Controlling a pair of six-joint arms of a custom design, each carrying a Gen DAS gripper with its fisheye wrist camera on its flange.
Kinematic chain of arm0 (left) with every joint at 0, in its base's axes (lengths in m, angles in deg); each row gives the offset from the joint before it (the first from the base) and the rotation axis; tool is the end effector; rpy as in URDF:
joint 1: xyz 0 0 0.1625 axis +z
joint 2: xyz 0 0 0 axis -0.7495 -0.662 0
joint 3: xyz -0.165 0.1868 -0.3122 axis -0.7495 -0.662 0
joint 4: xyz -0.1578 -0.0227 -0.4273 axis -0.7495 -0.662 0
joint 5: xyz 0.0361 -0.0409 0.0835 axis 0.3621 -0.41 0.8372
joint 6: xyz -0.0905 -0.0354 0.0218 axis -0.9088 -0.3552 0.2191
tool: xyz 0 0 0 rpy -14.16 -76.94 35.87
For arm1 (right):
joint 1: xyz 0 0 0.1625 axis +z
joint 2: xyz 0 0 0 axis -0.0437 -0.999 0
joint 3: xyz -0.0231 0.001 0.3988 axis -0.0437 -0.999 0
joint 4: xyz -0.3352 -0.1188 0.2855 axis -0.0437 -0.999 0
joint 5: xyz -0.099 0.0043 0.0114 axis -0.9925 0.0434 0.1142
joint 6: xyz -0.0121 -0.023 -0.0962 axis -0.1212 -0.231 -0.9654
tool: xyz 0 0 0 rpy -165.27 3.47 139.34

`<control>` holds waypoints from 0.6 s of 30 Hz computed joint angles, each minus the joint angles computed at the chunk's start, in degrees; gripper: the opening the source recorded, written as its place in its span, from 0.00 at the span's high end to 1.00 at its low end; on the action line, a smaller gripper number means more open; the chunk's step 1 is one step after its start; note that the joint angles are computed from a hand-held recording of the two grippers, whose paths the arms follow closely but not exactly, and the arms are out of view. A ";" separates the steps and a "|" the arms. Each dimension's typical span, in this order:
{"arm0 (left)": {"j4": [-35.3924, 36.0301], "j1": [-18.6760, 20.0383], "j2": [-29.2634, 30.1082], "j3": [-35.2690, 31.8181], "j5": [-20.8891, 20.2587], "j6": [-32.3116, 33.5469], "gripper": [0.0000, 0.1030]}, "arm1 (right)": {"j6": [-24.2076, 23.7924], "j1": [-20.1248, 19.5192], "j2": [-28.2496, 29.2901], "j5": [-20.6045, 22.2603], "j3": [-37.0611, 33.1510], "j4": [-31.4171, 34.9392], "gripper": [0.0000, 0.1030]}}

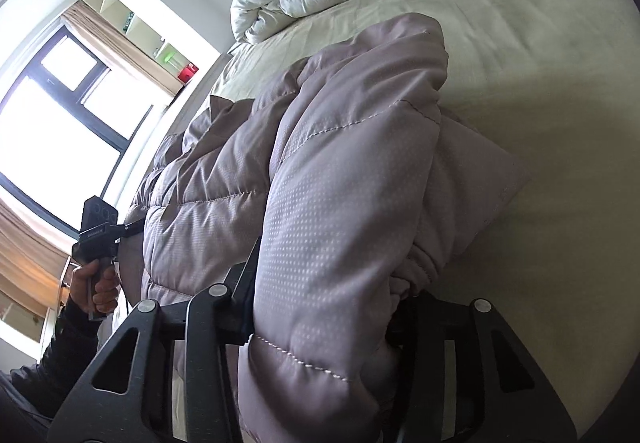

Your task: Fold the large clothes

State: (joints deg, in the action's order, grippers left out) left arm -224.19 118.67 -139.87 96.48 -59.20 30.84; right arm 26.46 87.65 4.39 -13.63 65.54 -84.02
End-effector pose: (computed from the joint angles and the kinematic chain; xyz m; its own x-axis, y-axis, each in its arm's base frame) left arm -0.0342 -0.5235 0.2775 -0.9888 -0.0904 0.1187 -0.1387 0.8497 -0.5087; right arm 0.0852 -0.5726 0.2886 -0.9416 -0.3044 0.1439 -0.3354 0.8853 -0.3220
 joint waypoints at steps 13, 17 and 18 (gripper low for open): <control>17.20 -11.41 -32.07 20.05 5.41 -8.61 0.65 | 0.57 -0.07 -24.16 2.85 19.44 8.81 0.61; 14.36 -8.39 -32.17 22.91 5.20 -9.22 0.48 | -0.14 -5.77 -28.11 3.25 24.33 8.46 0.48; 13.28 -7.90 -31.78 23.22 5.20 -9.07 0.44 | 0.38 -6.76 -27.90 3.38 24.79 7.56 0.44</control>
